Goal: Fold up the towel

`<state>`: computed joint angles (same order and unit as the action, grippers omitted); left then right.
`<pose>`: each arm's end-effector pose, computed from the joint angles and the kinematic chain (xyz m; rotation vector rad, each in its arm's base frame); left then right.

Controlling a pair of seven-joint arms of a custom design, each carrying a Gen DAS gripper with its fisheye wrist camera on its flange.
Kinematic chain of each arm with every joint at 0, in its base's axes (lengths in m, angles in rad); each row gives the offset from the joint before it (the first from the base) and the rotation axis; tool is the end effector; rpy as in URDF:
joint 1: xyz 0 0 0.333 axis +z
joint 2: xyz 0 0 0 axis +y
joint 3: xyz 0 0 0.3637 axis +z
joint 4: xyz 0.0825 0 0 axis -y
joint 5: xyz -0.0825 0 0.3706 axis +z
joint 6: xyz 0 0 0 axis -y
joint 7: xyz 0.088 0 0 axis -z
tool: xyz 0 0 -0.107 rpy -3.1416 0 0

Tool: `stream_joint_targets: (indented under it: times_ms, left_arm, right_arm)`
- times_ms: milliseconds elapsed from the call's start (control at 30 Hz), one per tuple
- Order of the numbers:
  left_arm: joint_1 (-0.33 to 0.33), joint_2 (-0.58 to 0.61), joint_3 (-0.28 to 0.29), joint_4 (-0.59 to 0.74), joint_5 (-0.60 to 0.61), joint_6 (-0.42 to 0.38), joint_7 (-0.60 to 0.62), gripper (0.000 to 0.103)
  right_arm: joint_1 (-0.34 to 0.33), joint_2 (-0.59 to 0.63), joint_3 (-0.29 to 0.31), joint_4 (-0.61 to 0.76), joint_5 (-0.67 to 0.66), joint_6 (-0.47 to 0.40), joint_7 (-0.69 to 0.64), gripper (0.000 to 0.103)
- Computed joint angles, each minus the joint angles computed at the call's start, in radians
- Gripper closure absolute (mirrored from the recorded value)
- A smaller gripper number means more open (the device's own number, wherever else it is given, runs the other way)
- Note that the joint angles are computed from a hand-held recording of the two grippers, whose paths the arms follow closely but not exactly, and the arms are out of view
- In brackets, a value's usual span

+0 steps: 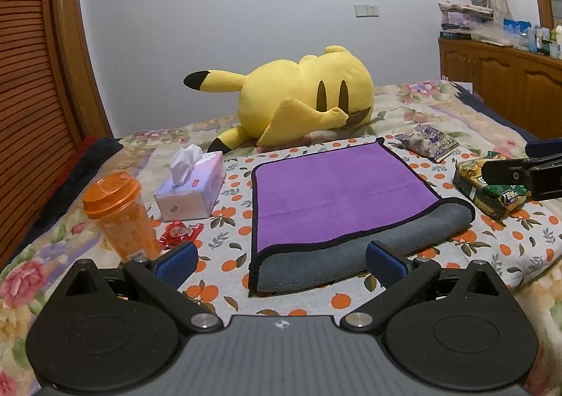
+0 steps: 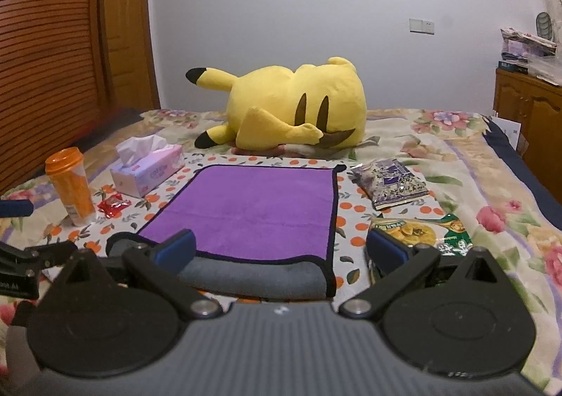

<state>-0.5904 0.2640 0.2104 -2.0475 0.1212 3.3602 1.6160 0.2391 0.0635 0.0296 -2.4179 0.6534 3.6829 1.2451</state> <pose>0.5832 -0.2618 0.4983 -1.0616 2.0064 -1.0098 0.5111 0.0581 0.4754 -1.3764 1.6580 -0.9578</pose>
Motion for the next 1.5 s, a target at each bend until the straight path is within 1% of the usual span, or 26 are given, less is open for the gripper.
stream_joint_targets:
  times_ms: [67, 200, 333, 400, 500, 567, 633, 667, 867, 933, 1033, 1067, 1167, 1200, 1267, 1333, 1433, 1500]
  left_arm:
    - [0.015, 0.010, -0.015, 0.016, 0.008, -0.012, -0.002, 0.000]
    - [0.065, 0.030, -0.060, 0.047, 0.050, -0.025, -0.028, 0.000]
    - [0.075, 0.055, -0.059, 0.082, 0.088, -0.041, -0.058, 0.000]
    - [0.098, 0.070, -0.076, 0.105, 0.113, -0.058, -0.076, 0.000]
    - [0.148, 0.093, -0.119, 0.142, 0.147, -0.086, -0.106, 0.000]
    - [0.201, 0.107, -0.171, 0.166, 0.166, -0.105, -0.120, 0.000]
    - [0.273, 0.120, -0.248, 0.188, 0.185, -0.119, -0.123, 0.000]
    - [0.299, 0.127, -0.275, 0.197, 0.194, -0.124, -0.127, 0.000]
    - [0.336, 0.148, -0.308, 0.230, 0.247, -0.139, -0.171, 0.001]
    - [0.386, 0.165, -0.364, 0.255, 0.252, -0.159, -0.159, 0.004]
    - [0.437, 0.190, -0.424, 0.290, 0.254, -0.189, -0.131, 0.007]
    - [0.443, 0.196, -0.431, 0.298, 0.253, -0.196, -0.124, 0.008]
    - [0.483, 0.213, -0.483, 0.315, 0.238, -0.216, -0.090, 0.012]
    - [0.492, 0.218, -0.495, 0.319, 0.232, -0.220, -0.080, 0.014]
    - [0.511, 0.228, -0.521, 0.328, 0.222, -0.231, -0.053, 0.019]
    - [0.526, 0.240, -0.543, 0.341, 0.209, -0.249, -0.022, 0.028]
    - [0.547, 0.260, -0.575, 0.363, 0.179, -0.282, 0.021, 0.033]
    - [0.556, 0.276, -0.591, 0.385, 0.155, -0.316, 0.052, 0.034]
  right_arm:
    - [-0.004, 0.005, -0.001, 0.005, -0.017, -0.007, 0.011, 0.000]
    - [-0.017, 0.016, -0.007, 0.018, -0.059, -0.028, 0.033, 0.000]
    - [-0.020, 0.036, -0.016, 0.044, -0.071, -0.050, 0.022, 0.000]
    - [-0.019, 0.050, -0.022, 0.062, -0.065, -0.061, 0.008, 0.000]
    - [-0.027, 0.062, -0.025, 0.076, -0.077, -0.077, 0.020, 0.000]
    - [-0.027, 0.070, -0.030, 0.083, -0.076, -0.086, 0.018, 0.000]
    - [-0.029, 0.080, -0.036, 0.094, -0.076, -0.101, 0.015, 0.000]
    - [-0.031, 0.084, -0.038, 0.100, -0.079, -0.110, 0.015, 0.000]
    - [-0.036, 0.101, -0.051, 0.122, -0.096, -0.152, 0.016, 0.000]
    - [-0.031, 0.106, -0.058, 0.129, -0.091, -0.165, 0.009, 0.000]
    - [-0.024, 0.115, -0.072, 0.145, -0.081, -0.189, -0.005, 0.000]
    - [-0.023, 0.118, -0.076, 0.149, -0.080, -0.197, -0.008, 0.000]
    - [-0.027, 0.124, -0.081, 0.157, -0.087, -0.218, -0.005, 0.000]
    - [-0.018, 0.127, -0.091, 0.162, -0.080, -0.229, -0.011, 0.000]
    - [-0.007, 0.132, -0.105, 0.169, -0.072, -0.245, -0.017, 0.001]
    - [-0.004, 0.135, -0.111, 0.173, -0.076, -0.260, -0.017, 0.001]
    - [-0.003, 0.140, -0.118, 0.179, -0.090, -0.281, -0.014, 0.001]
    - [-0.003, 0.143, -0.123, 0.182, -0.102, -0.291, -0.011, 0.001]
